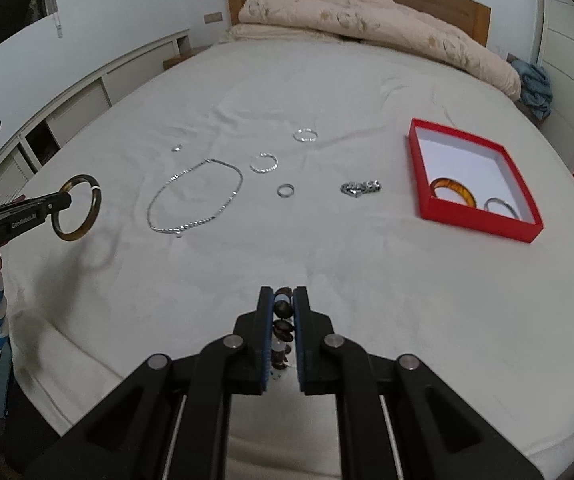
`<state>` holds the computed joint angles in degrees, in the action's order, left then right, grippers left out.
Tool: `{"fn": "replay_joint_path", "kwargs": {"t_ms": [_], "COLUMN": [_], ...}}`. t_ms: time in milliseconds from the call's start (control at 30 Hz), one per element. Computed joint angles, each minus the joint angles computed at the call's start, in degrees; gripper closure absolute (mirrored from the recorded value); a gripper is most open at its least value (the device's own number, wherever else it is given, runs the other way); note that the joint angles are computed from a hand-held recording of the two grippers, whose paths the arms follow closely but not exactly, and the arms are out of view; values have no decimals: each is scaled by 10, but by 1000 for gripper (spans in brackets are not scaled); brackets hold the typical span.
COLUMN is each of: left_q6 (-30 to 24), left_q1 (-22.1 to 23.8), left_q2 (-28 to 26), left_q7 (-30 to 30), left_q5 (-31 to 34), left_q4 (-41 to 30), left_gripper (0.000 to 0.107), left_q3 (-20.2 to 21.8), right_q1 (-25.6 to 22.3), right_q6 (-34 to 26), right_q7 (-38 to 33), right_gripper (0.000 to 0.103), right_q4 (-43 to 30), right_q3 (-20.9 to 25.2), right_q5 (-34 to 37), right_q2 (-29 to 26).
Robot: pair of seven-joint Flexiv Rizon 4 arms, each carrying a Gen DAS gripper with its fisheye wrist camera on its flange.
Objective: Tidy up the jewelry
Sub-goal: 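Carry the dark bangle and beaded bracelet into the red box and release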
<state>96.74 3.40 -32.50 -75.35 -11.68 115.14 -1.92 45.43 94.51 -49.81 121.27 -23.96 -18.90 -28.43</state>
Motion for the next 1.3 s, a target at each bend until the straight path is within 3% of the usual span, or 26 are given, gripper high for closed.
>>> {"fn": "replay_joint_path", "kwargs": {"t_ms": [267,400,600,733,867,1067,1300], "left_q6": [29,32,13,-19,-62,-128,-236], "left_q1": [-8,-33,-91,-136,-159,-181,-204], "left_q2": [35,43,43,26,-1,-54,-171], "left_q7": [-16,-24,-29,-33,-39,-53,-62], "left_q5": [6,8,10,13,20,35,47], "left_q4": [42,47,35,-1,-56,-168,-394], "left_gripper": [98,98,98,98,98,98,98], "left_q3": [-12,-1,36,63,67,60,39], "right_q1": [126,166,162,124,51,-110,-289], "right_q6": [48,67,84,82,72,48,-2], "right_q7": [-23,-51,-90,-115,-138,-146,-148], "right_gripper": [94,94,94,94,94,94,94], "right_q4": [69,93,107,97,69,-6,-143], "right_q3": [-124,-159,-157,-131,-78,32,137], "right_q5": [42,79,127,151,161,129,78], "right_q2": [36,48,60,62,57,32,-40]}}
